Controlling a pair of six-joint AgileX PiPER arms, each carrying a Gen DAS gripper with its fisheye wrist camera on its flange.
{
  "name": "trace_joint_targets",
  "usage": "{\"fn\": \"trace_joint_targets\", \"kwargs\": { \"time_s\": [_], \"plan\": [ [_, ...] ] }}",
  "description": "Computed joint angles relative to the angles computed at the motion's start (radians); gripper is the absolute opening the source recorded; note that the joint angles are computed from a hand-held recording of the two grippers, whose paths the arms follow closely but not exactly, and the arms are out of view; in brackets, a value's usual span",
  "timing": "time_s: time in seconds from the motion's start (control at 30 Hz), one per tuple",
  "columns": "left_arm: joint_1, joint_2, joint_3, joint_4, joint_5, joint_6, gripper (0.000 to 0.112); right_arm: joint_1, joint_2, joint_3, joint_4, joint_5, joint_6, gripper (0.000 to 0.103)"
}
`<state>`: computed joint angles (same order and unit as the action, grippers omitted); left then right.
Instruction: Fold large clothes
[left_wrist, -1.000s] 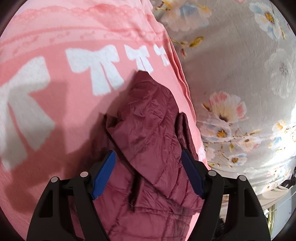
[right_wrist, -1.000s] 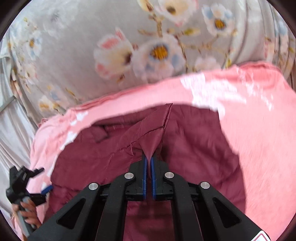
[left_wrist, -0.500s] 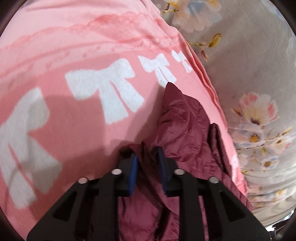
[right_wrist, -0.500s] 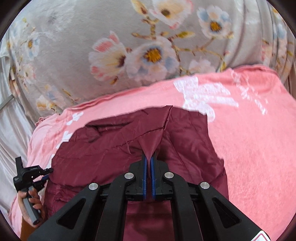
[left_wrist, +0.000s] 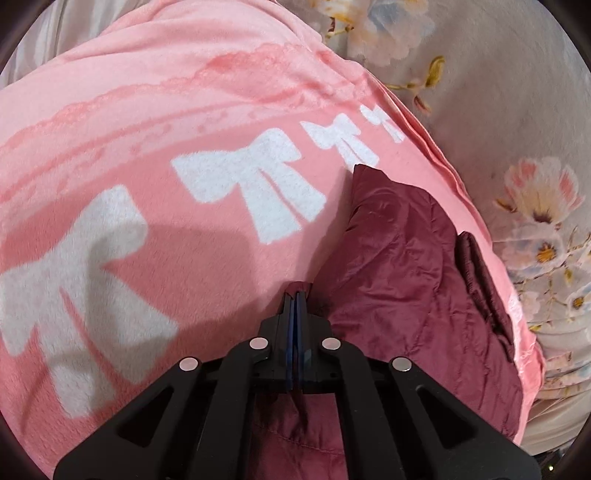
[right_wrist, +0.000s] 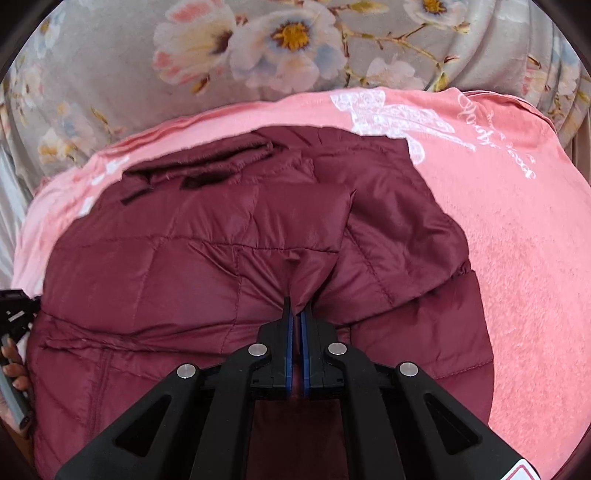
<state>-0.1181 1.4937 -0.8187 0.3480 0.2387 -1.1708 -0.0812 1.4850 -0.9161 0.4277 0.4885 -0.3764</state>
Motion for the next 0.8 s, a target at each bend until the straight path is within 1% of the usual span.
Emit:
{"fn": "trace_joint_targets", "kwargs": {
  "time_s": [0.07,0.13,0.17,0.27,0.33,0.4,0.47,0.53,0.57,0.6,0.67,0.73,0.8],
  "plan": [
    [-0.025,0.006,-0.012,0.108,0.032,-0.098,0.0,0.042,0.001,0.001,-0.12,-0.017,0.105,0.003],
    [-0.055,0.015,-0.03,0.206,0.081,-0.181,0.0,0.062,0.007,-0.006,-0.183,-0.018,0.157,0.004],
    [-0.066,0.019,-0.036,0.231,0.099,-0.201,0.0,0.067,0.006,-0.007,-0.199,-0.018,0.17,0.005],
    [-0.103,0.023,-0.063,0.275,0.173,-0.218,0.0,0.032,-0.025,0.002,-0.118,-0.003,0.108,0.007],
    [-0.148,-0.019,-0.059,0.319,0.242,-0.241,0.002,-0.024,-0.1,0.039,-0.01,0.016,0.025,0.009],
    [-0.207,-0.077,-0.051,0.373,0.318,-0.281,0.002,-0.055,-0.177,0.067,0.049,0.038,-0.021,0.01],
    [-0.265,-0.136,-0.061,0.388,0.377,-0.272,0.002,-0.053,-0.241,0.074,0.083,0.065,-0.047,0.012],
    [-0.344,-0.169,-0.111,0.411,0.443,-0.261,0.002,-0.01,-0.255,0.049,0.099,0.084,-0.036,0.012],
    [-0.371,-0.17,-0.144,0.404,0.459,-0.242,0.002,0.019,-0.247,0.032,0.107,0.094,-0.03,0.012],
    [-0.394,-0.163,-0.184,0.377,0.459,-0.205,0.002,0.053,-0.233,0.015,0.11,0.096,-0.015,0.012],
    [-0.42,-0.119,-0.259,0.305,0.441,-0.124,0.002,0.126,-0.203,0.004,0.087,0.072,0.025,0.012],
    [-0.456,-0.035,-0.333,0.277,0.45,-0.085,0.003,0.193,-0.175,0.008,0.039,0.04,0.084,0.012],
    [-0.467,0.034,-0.363,0.245,0.443,-0.056,0.003,0.231,-0.144,0.017,0.013,0.02,0.113,0.011]
  ]
}}
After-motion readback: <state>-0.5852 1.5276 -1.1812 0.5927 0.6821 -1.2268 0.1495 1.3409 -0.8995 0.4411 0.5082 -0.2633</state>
